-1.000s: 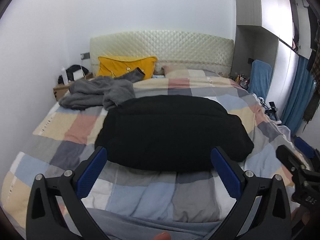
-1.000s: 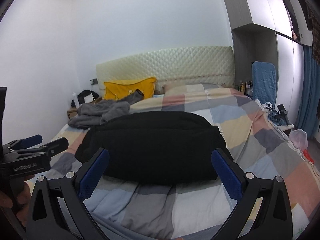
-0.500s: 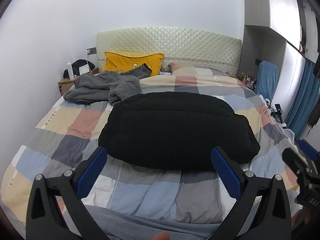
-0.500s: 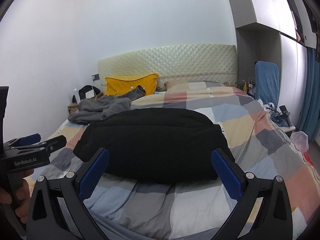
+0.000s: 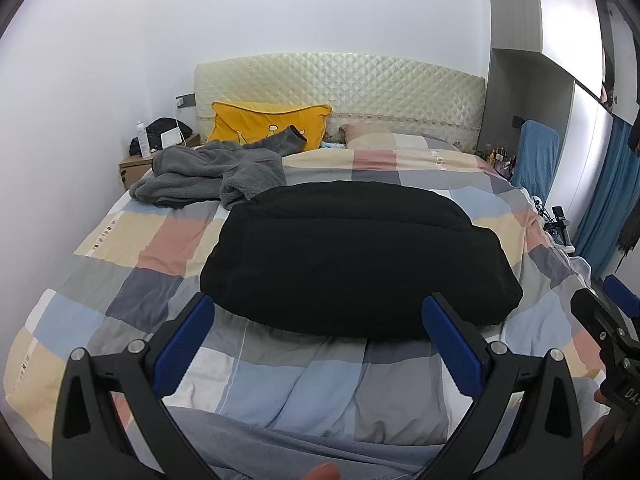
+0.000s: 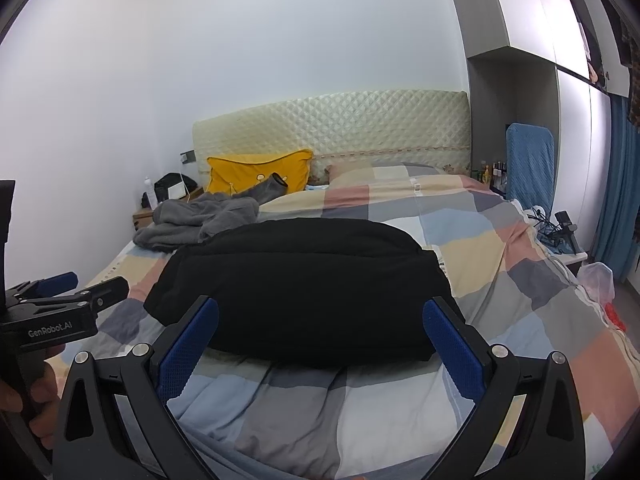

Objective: Fold large clothes

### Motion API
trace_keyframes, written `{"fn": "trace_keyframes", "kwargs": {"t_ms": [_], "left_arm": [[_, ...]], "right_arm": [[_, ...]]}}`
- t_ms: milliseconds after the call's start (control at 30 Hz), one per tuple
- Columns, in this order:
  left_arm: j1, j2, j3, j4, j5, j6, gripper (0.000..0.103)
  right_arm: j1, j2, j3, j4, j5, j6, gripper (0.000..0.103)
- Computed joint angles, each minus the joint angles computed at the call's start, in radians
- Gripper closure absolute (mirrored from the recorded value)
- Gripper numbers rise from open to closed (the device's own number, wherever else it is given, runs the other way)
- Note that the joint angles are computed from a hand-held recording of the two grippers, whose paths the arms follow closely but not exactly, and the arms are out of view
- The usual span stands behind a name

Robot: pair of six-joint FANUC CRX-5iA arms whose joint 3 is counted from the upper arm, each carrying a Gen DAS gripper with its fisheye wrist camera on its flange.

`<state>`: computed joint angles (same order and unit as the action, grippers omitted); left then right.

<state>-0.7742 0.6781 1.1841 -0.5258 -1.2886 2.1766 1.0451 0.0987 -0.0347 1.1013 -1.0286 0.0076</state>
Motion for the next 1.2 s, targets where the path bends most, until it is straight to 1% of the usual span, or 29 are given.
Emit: {"fn": "trace_keyframes", "kwargs": {"t_ms": [100,233,333,467,633,767,933,1100,1200], "left_arm": [[-0.004,-0.005,-0.006,-0.012,0.001,0.007,0.0],[-0.013,0.007,0.018,-0.045,-0.03,-0.003,0.0],[-0.006,-0.008,-0.009,-0.025,-0.008,0.002,0.0],[-0.009,-0.011,-0.011,-0.033,-0.007,0.006,0.0],[0.011,-0.03,-0.045,0.013,0.021,0.033,0.0],[0.008,-0.023,-0.027,0.003,0.001,0.03,0.0],[0.012,-0.031,-0.039,0.015,0.019,0.035,0.0],[0.01,-0.012,-0.004,0.014,-0.005,0.012,0.0],[0.01,-0.011,-0.004,0.018,-0.001,0.008,0.0]], "right_arm": [[0.001,0.0,0.0,0.003,-0.002,-0.001,0.0],[0.0,-0.003,-0.003,0.0,0.01,-0.01,0.0],[0.002,0.001,0.004,-0.003,0.005,0.004,0.0],[0.001,0.002,0.004,-0.002,0.004,0.007,0.0],[0.001,0.004,0.005,0.005,-0.001,0.0,0.0],[0.004,0.001,0.001,0.012,-0.011,-0.009,0.0],[0.004,0.002,0.004,0.013,-0.021,-0.004,0.0],[0.004,0.0,0.007,0.018,-0.025,0.002,0.0],[0.003,0.002,0.012,0.024,-0.035,0.01,0.0]]}}
